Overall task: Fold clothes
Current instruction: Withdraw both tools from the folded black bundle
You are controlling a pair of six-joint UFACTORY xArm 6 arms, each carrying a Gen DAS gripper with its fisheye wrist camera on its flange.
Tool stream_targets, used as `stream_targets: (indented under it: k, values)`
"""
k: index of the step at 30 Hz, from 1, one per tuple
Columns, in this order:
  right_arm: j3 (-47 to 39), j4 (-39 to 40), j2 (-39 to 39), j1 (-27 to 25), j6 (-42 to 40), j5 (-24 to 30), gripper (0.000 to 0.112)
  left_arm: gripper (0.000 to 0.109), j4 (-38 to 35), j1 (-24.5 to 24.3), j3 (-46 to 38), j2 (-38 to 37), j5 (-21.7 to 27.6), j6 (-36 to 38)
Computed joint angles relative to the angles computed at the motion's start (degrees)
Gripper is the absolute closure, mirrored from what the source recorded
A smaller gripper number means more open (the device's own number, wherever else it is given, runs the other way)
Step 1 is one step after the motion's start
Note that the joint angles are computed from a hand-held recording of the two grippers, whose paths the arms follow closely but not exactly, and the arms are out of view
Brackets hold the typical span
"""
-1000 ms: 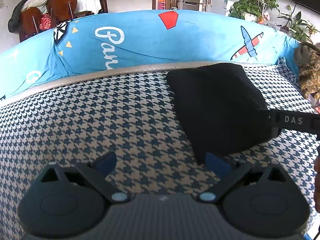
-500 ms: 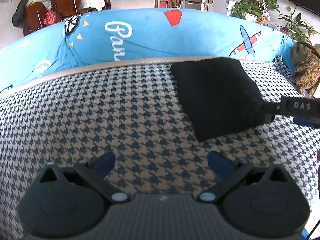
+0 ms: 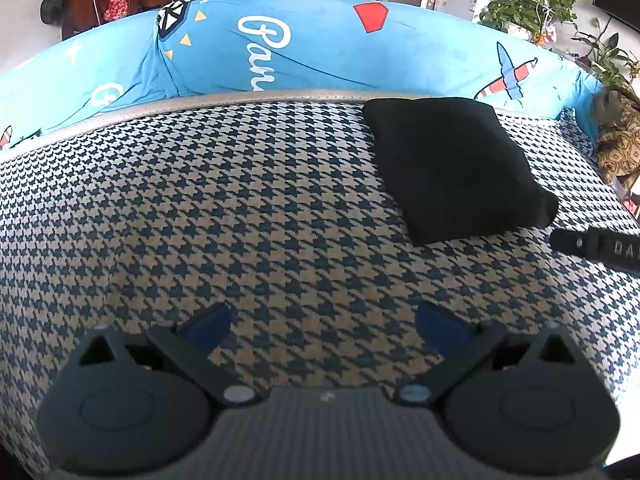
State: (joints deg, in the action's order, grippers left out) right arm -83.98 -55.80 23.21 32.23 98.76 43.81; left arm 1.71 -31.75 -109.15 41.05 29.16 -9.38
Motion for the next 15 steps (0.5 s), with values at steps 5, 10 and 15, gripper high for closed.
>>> stream_targets:
  k: [5,10,15]
  values:
    - [1.2,0.8,-0.6,0.8,-0.1,0.2,0.023,0.006,-0.4,-0.4,1.8,-1.4,-0.5,-0.1]
    - [2.8,1.7,-1.7,1.2,0.1,-0.5,0.023,0.006,0.3,-0.9,3.0,-2.6,-0.8,-1.2]
    - [4.6,2.2,-2.8,1.6,1.0,-1.6,0.023,0.006,1.2,-1.6,4.8,-4.1,-2.0,-2.3]
